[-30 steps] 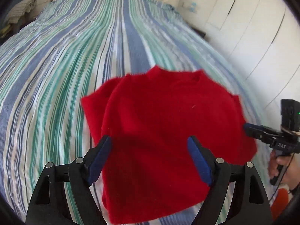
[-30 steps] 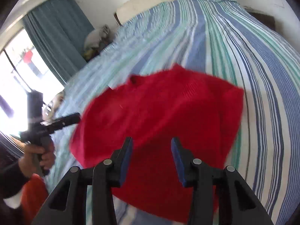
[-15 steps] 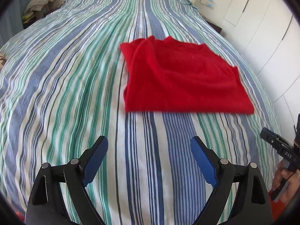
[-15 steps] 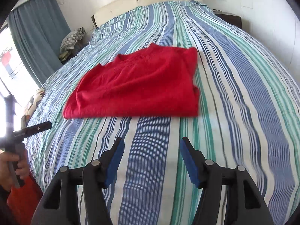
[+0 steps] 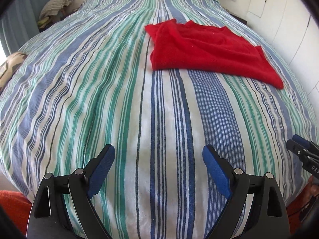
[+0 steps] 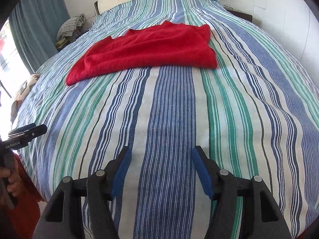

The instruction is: Fold small clothes

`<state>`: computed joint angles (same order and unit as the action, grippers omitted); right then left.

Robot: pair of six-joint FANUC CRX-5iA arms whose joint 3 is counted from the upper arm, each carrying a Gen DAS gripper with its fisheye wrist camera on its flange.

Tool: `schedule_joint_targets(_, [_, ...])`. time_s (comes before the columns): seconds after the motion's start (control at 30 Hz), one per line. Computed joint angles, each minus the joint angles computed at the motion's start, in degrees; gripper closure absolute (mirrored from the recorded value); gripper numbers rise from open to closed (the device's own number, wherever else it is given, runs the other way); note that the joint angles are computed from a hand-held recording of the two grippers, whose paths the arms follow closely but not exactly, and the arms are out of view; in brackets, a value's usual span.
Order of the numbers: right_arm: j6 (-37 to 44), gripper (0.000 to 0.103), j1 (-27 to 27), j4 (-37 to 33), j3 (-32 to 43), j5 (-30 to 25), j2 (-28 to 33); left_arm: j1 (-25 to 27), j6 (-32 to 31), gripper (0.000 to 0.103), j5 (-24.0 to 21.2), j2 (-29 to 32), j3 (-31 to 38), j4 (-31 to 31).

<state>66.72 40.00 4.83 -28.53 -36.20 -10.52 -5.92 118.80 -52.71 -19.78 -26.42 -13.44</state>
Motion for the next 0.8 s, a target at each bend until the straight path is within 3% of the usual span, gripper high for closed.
schedule_joint_targets(0.27, [-3.48,0.025,2.03,5.54,-3.23,3.19,0.14,-0.77,1.38,0.012,-1.14,1.15,0.8,-2.09])
schedule_joint_targets(0.63, [-2.95,0.022,1.95,4.92,-3.54,4.19,0.02,-1.48,2.55,0.011,-2.62,2.15,1.33,-3.27])
schedule_joint_targets(0.7, [-1.41,0.022,1.28,2.27,-2.2,3.21,-0.25,-1.12,2.13,0.011,-2.98,1.4,1.18,-2.64])
schedule_joint_targets(0.8, [10.76,0.023,-4.65,-13.21,4.53,1.25,0.35,0.21,1.69,0.011,-0.95,-2.35,-0.57,-1.45])
